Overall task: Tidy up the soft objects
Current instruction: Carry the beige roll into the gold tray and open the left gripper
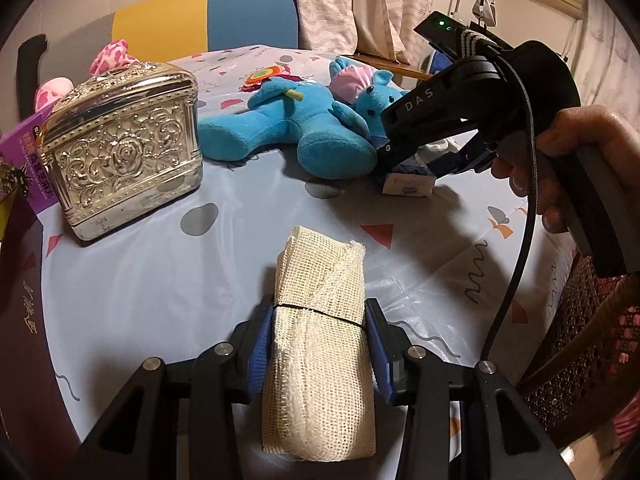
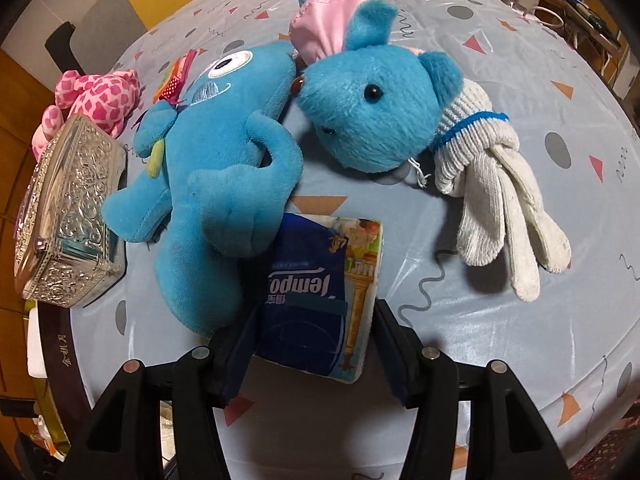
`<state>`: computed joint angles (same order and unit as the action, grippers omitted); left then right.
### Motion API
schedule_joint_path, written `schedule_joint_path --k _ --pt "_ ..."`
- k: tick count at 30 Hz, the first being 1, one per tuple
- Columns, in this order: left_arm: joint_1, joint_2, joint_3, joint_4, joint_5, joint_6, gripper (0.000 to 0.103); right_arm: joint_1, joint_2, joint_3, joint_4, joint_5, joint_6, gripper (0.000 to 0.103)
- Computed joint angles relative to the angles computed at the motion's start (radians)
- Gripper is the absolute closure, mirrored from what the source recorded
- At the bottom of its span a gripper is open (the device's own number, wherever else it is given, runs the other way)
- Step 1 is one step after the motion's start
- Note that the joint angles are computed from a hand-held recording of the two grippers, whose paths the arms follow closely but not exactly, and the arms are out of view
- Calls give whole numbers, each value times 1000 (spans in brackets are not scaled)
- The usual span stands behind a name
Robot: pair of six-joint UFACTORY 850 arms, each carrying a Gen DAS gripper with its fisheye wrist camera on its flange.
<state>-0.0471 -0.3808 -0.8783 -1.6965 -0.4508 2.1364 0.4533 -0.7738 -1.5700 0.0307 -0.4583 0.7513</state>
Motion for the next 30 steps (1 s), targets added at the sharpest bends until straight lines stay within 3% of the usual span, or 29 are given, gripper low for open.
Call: schedule_joint_path --k 5,9,12,17,20,22,25,30 --pt "5 4 -11 68 -5 -70 62 22 -39 -53 -92 -47 38 45" --pt "38 43 -11 155 -60 -183 61 60 -97 -147 -236 -160 66 42" --pt "72 92 1 156 -99 -204 61 64 -103 -156 -243 -163 72 42" --pt "177 155 -12 171 -194 -286 61 73 -107 -164 -291 -179 94 43" --pt "254 170 -36 143 -209 -317 61 81 -110 -166 -308 -182 109 43" --pt "302 169 -53 130 -197 -341 60 89 -117 -173 -322 -189 119 44" --pt "375 118 -127 182 -107 -450 60 96 -118 -178 -337 -199 127 44" --pt "460 -7 -265 355 2 -737 60 105 -111 -170 -348 -202 136 45"
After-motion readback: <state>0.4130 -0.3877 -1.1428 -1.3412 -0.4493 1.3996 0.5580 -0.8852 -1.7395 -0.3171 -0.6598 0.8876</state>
